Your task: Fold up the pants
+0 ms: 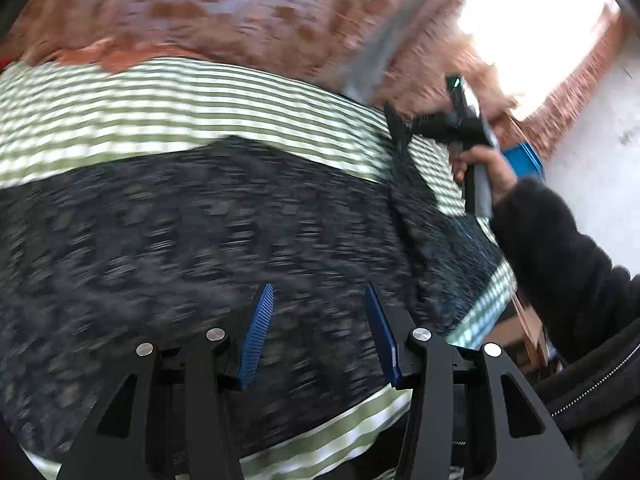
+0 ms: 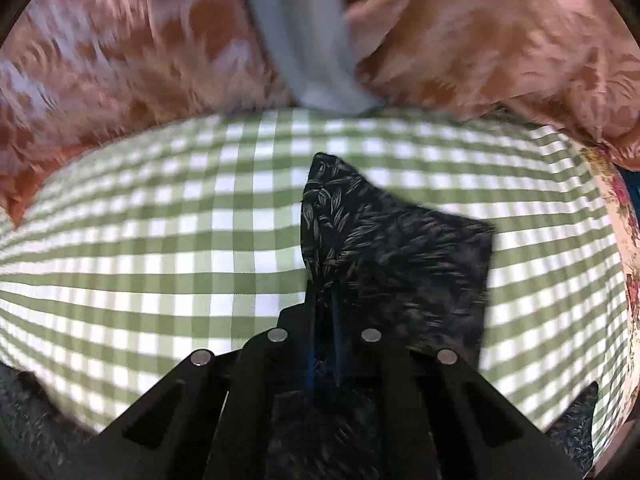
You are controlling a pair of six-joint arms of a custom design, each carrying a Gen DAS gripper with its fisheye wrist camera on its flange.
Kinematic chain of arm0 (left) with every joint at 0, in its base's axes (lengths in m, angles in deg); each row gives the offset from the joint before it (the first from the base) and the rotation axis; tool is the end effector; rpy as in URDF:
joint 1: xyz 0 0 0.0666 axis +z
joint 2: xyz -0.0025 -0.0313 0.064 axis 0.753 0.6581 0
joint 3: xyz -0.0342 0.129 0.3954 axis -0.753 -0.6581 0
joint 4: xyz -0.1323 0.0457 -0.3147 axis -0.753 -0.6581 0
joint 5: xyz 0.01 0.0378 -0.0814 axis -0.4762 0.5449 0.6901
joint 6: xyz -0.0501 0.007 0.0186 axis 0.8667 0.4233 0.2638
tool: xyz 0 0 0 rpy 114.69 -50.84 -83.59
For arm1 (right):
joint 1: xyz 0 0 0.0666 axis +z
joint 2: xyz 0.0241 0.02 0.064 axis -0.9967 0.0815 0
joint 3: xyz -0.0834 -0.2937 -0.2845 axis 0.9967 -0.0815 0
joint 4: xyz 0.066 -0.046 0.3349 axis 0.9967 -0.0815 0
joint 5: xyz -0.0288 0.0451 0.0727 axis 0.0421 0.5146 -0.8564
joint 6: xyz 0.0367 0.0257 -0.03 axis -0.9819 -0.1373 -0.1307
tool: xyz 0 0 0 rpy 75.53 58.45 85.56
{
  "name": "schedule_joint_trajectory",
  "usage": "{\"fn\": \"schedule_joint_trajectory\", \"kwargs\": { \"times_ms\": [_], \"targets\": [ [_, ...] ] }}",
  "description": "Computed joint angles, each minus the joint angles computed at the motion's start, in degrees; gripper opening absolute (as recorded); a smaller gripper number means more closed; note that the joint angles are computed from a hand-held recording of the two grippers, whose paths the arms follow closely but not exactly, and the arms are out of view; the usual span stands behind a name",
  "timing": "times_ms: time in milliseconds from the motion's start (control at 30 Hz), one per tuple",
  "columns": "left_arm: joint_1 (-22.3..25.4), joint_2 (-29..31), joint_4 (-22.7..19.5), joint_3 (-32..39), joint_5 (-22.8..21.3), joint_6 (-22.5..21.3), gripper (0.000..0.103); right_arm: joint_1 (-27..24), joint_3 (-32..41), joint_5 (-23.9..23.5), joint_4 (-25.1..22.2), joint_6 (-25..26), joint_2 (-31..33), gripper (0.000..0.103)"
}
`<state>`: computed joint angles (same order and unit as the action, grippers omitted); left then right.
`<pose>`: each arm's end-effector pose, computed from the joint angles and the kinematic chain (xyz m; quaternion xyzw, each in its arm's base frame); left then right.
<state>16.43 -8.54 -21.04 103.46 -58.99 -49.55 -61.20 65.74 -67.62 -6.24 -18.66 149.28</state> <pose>0.2179 -0.1460 0.4351 0.0428 0.9123 -0.2763 0.2991 0.4757 0.2074 0.5126 -0.0237 0.9606 0.0391 0.2741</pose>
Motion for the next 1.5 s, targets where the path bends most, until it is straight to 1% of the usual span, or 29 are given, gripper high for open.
{"fn": "schedule_joint_trajectory", "kwargs": {
  "times_ms": [33,67,100,167,267,367,400,433,500,533,567,600,667,700,733,767,833,867,967,1000,1033,1067,1100,1167,1233,1300,1367,1433,1500],
  "targets": [
    [-1.61,1.48,1.19,0.7,0.4,-0.6,0.059,-0.6,-1.2,-1.02,0.95,-0.34,-2.16,0.006],
    [-2.32,2.53,1.92,1.22,0.86,-0.96,0.062,-1.44,-2.71,-2.17,2.16,-0.75,-4.67,0.006],
    [-3.59,3.87,2.7,1.92,1.41,-1.34,0.062,-2.3,-3.97,-3.43,3.16,-1.37,-7.04,0.006],
    [-5.97,6.29,3.82,3.2,2.53,-2.33,0.064,-5.5,-8.15,-7.7,5.56,-3.16,-13.01,0.006],
    [-9.19,9.49,3.99,4.89,2.85,-3.67,0.064,-11.12,-16.23,-12.32,7.44,-5.27,-22.5,0.006],
    [-11.75,12.29,3.55,5.99,4.02,-4.87,0.064,-16.89,-23.48,-16.04,7.97,-6.4,-29.14,0.006],
    [-12.49,12.98,3.15,6.16,3.82,-5.35,0.064,-19.71,-27.1,-17.16,7.69,-6.62,-32.15,0.006],
    [-13.09,14.06,2.67,6.71,3.34,-5.65,0.064,-20.87,-28.72,-16.16,6.08,-9.39,-33.68,0.006],
    [-14.53,15.96,1.34,7.25,1.67,-6.04,0.063,-26.28,-35.21,-19.26,5.39,-10.26,-37.97,0.006],
    [-15.0,16.7,0.49,7.7,0.55,-6.51,0.055,-28.5,-37.09,-20.73,5.37,-10.21,-38.58,0.006],
    [-15.89,17.41,-0.29,8.13,-1.79,-6.97,0.05,-31.32,-39.53,-22.9,5.37,-10.08,-39.64,0.006],
    [-16.36,17.81,-0.66,8.43,-3.1,-7.43,0.048,-33.48,-41.75,-24.77,5.96,-10.03,-40.48,0.006],
    [-16.6,17.95,-0.87,8.71,-4.05,-7.45,0.039,-35.69,-44.34,-27.32,7.25,-10.57,-41.43,0.008],
    [-16.63,18.11,-0.91,8.89,-4.21,-7.34,0.036,-36.91,-45.29,-28.36,7.93,-10.8,-41.78,0.014],
    [-16.61,18.14,-0.94,8.92,-4.52,-7.36,0.029,-37.32,-45.87,-28.95,9.27,-11.45,-41.55,0.022],
    [-16.49,17.96,-1.09,8.87,-4.6,-7.6,0.024,-38.3,-46.35,-29.88,10.27,-11.6,-41.61,0.024],
    [-16.75,18.06,-0.93,8.95,-4.92,-8.29,0.017,-39.67,-46.13,-30.11,11.39,-11.54,-41.27,0.034],
    [-16.88,18.53,-1.13,9.61,-5.41,-8.67,0.012,-40.41,-45.69,-30.23,11.64,-11.3,-40.74,0.035],
    [-16.7,18.19,-0.71,9.54,-5.14,-8.47,0.009,-41.42,-44.24,-29.47,11.68,-11.17,-39.26,0.035],
    [-16.21,17.96,-0.39,9.51,-4.41,-8.39,0.009,-41.37,-43.66,-28.77,11.72,-11.2,-38.55,0.035],
    [-16.08,17.68,0.19,9.41,-4.09,-8.28,0.009,-40.78,-43.3,-27.81,11.91,-11.44,-38.07,0.029],
    [-16.01,17.39,0.81,9.32,-3.75,-8.27,0.009,-40.44,-42.8,-27.0,11.8,-11.36,-37.81,0.022],
    [-15.85,16.33,1.84,8.89,-3.13,-8.54,0.009,-40.49,-42.08,-26.15,11.35,-10.88,-37.68,0.007],
    [-15.16,14.67,3.64,7.79,-0.75,-9.17,0.008,-41.16,-41.35,-26.33,11.17,-10.14,-38.28,0.005],
    [-14.77,14.04,4.07,7.39,1.02,-9.77,0.004,-42.02,-40.74,-25.77,10.13,-8.29,-38.68,0.005],
    [-14.66,14.57,4.45,6.76,4.08,-10.31,0.002,-42.92,-41.22,-25.32,8.63,-7.04,-38.87,0.005],
    [-15.25,15.83,3.87,6.83,5.51,-11.01,0.002,-43.57,-42.08,-25.13,7.72,-6.71,-38.95,0.005],
    [-16.15,16.98,3.19,6.86,5.05,-11.74,0.002,-44.41,-43.55,-24.94,7.32,-7.0,-39.63,0.005],
    [-15.87,17.13,3.26,6.68,5.69,-11.08,0.002,-44.87,-44.35,-24.97,7.71,-7.48,-40.45,0.005]
  ]
}}
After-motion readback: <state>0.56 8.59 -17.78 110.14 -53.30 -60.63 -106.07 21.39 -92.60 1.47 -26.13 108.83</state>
